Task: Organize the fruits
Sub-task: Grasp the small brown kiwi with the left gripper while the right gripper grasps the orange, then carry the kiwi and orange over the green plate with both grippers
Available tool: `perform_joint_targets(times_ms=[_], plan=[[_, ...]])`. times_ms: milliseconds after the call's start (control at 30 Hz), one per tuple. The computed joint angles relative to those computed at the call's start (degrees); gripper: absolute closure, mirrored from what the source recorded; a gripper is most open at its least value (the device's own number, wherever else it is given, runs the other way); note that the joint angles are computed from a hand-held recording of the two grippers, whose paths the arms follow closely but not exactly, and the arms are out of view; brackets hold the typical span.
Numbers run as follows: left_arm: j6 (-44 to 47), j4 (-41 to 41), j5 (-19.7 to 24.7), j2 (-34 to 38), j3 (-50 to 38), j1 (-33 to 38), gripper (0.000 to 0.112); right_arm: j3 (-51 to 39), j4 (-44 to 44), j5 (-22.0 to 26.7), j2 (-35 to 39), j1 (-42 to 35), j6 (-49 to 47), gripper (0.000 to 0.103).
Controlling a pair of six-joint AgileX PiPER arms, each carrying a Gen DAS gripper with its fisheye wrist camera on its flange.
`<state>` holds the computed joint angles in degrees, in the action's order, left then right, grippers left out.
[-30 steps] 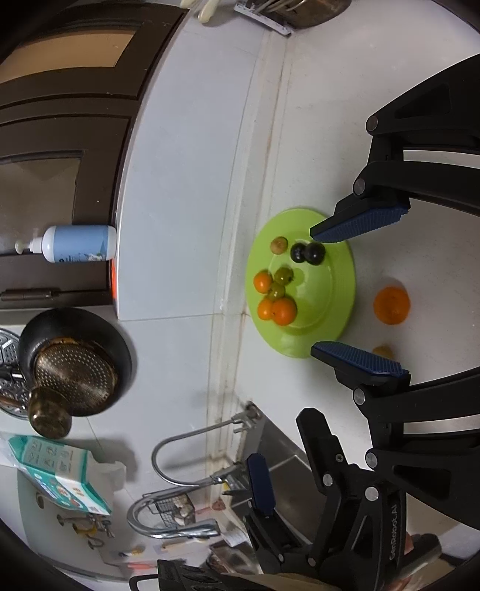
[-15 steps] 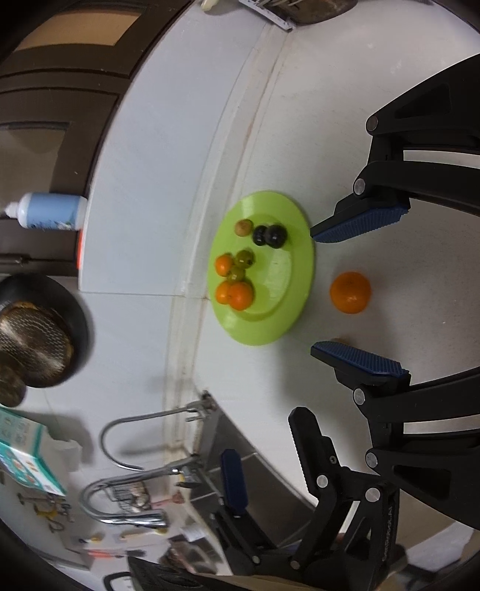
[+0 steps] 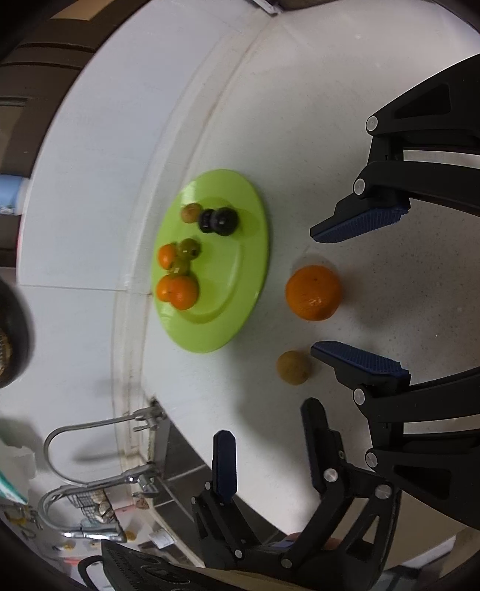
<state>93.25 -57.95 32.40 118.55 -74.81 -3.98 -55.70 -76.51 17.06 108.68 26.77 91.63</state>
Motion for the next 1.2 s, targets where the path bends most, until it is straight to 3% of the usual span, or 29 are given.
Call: perform_joint_targets(times_ms=[300, 533, 633, 867, 1200], plan=[[-8.1, 7.1, 3.4, 5.8, -6.3, -0.9, 0.059, -2.2, -1.3, -3.9, 4.0, -2.8, 0.7, 0.048], [-12.3, 8.7, 6.0, 8.1, -9.5, -1.0, 0.077, -3.9, 4.3, -7.6, 6.0, -4.8, -5.0, 0.06], [-12.9, 8.8, 6.8, 8.3, -10.0, -1.0, 0.085, -3.9, 2.8, -8.1, 6.2, -4.9, -2.9, 0.061], [-14.6, 8.5, 6.7, 7.2, -9.3, -1.0, 0.085, -3.3, -0.1, -8.3, 5.7, -4.9, 1.3, 0.061], [-12.5, 4.2, 4.8, 0.9, -2.9, -0.4, 0.085, 0.9, -12.7, -5.8, 0.8, -3.4, 16.5, 0.061]])
